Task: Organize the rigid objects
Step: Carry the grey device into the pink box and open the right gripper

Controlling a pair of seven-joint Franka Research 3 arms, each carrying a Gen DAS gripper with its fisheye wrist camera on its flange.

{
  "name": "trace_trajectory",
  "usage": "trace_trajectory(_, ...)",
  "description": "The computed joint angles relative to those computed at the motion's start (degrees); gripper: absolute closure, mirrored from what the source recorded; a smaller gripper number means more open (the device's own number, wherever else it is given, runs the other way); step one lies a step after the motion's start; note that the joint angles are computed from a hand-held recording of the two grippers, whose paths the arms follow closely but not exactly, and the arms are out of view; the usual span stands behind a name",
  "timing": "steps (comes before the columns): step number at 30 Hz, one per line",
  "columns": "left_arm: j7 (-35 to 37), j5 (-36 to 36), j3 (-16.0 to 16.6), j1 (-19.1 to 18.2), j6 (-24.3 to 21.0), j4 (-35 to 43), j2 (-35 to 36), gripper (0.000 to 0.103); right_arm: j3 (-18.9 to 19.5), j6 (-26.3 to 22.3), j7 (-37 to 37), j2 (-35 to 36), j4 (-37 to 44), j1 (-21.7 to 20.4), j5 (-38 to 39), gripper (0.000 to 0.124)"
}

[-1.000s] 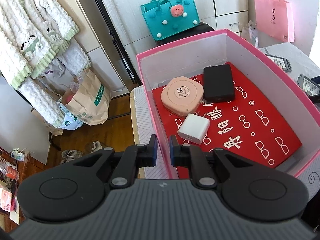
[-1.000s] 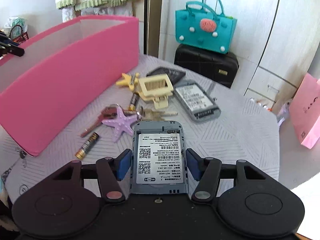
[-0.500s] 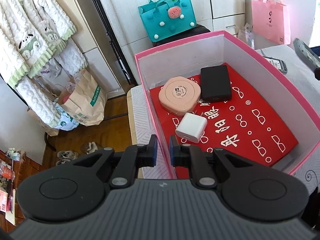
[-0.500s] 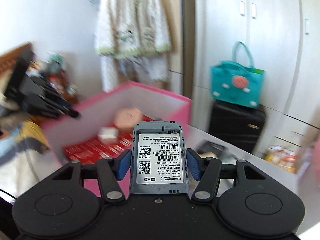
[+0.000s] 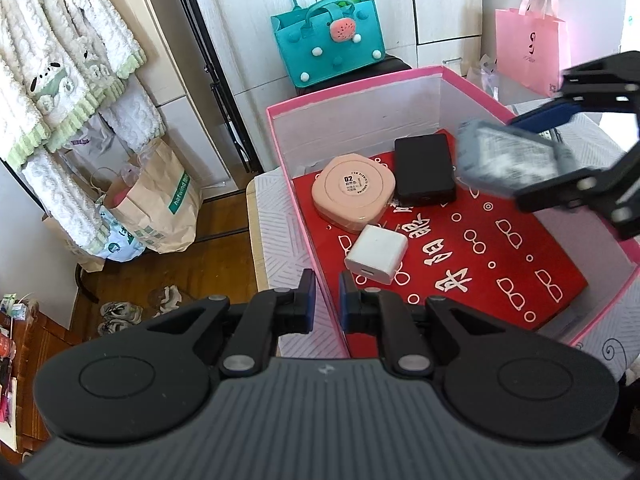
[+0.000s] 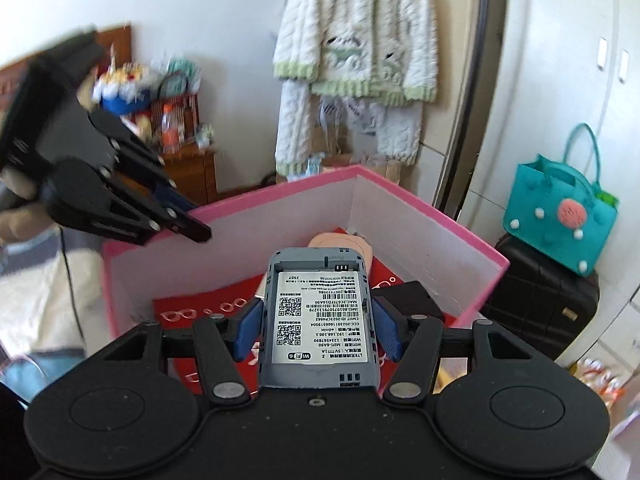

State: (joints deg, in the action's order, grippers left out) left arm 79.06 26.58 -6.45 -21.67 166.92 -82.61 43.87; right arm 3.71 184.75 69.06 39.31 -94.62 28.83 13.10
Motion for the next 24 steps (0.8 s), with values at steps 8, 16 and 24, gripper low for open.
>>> trace_trajectory(8, 2.16, -1.70, -1.64, 1.39, -0.51, 0.49, 0.35, 0.094, -8.02, -20.02, 0.36, 6.82, 15.13, 5.54, -9.78, 0.060)
trace_trajectory(16, 0.74, -0.09, 0.39, -0.37, -0.97, 0.91, 0.39, 0.095, -2.40, -44.94, -1.81, 16.88, 36.20, 1.02, -11.37, 0.060)
trace_trajectory(24, 1.68, -0.54, -0.30, -0.49, -5.14, 3.43, 1.06, 0.095, -8.81, -34.75, 6.93, 16.31, 32.59, 4.13, -19.32, 0.046)
